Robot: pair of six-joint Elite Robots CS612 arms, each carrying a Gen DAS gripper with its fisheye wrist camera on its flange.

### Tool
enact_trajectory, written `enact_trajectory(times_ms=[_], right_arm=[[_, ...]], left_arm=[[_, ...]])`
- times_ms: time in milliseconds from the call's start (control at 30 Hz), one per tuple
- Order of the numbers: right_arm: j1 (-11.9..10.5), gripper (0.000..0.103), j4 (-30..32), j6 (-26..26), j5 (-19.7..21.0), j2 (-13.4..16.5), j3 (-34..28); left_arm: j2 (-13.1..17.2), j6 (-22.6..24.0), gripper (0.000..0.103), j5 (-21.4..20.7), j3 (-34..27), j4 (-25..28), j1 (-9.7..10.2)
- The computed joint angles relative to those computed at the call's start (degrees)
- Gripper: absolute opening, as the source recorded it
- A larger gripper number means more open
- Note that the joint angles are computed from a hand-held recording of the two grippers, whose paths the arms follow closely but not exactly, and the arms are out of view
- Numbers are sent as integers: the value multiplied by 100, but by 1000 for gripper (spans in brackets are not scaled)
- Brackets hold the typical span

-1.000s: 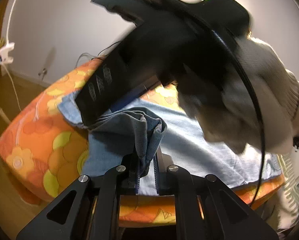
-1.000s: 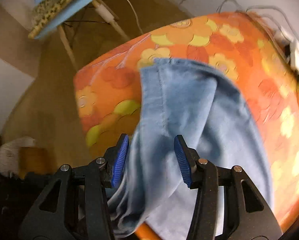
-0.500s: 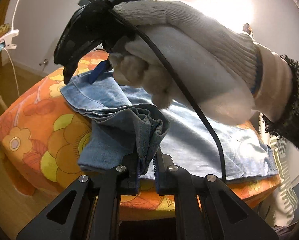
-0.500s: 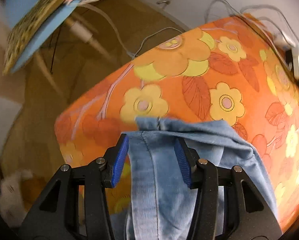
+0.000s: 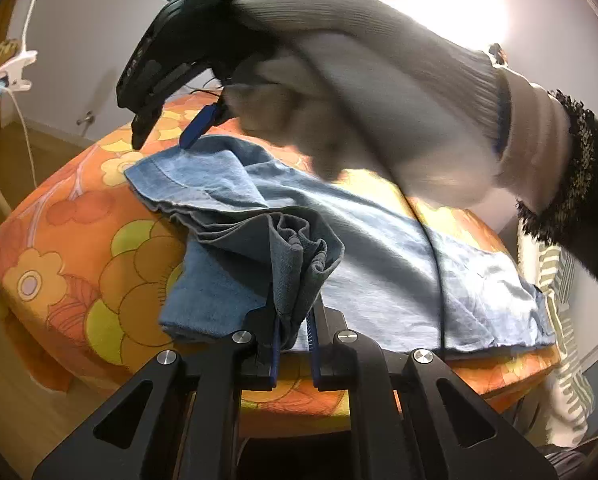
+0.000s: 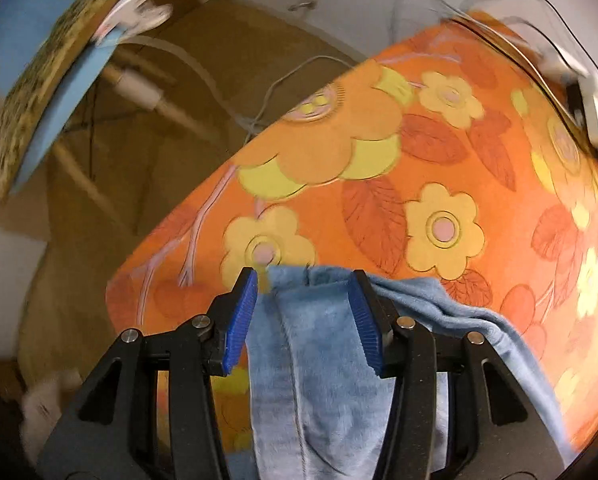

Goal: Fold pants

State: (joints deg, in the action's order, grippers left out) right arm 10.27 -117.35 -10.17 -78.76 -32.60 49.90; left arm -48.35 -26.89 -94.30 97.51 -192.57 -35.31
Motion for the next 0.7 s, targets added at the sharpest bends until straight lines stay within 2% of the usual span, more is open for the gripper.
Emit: enact_trajectory(times_ms=[33,100,233,333,433,567,667,700], right_arm=[[11,49,186,-329,53,-23,-8],[71,49,441,-838,-89,-52,-27],[293,50,520,-1764,-966,-226,267],[420,49,525,-2095,-1542,-293,426],[508,49,298,-2175,-2073,-275,516],[543,49,246,-2142,-2237,-232,494],[520,28,322,-2101,-2091,-291,568],[490,25,290,-2008,-1948,-349,632]], left_arm=[[6,-19,10,-3,-1,-4,2],[16,-41,10,-14,-2,-26,-2],[38,-51,10,3,-6,-91,-20],[33,-36,10,17,-8,-96,-28],[15,-17,10,59,-2,-95,-47],[-16,27,10,123,15,-83,-68],[-30,40,10,168,28,-106,-91],[-37,51,10,184,34,-115,-99]])
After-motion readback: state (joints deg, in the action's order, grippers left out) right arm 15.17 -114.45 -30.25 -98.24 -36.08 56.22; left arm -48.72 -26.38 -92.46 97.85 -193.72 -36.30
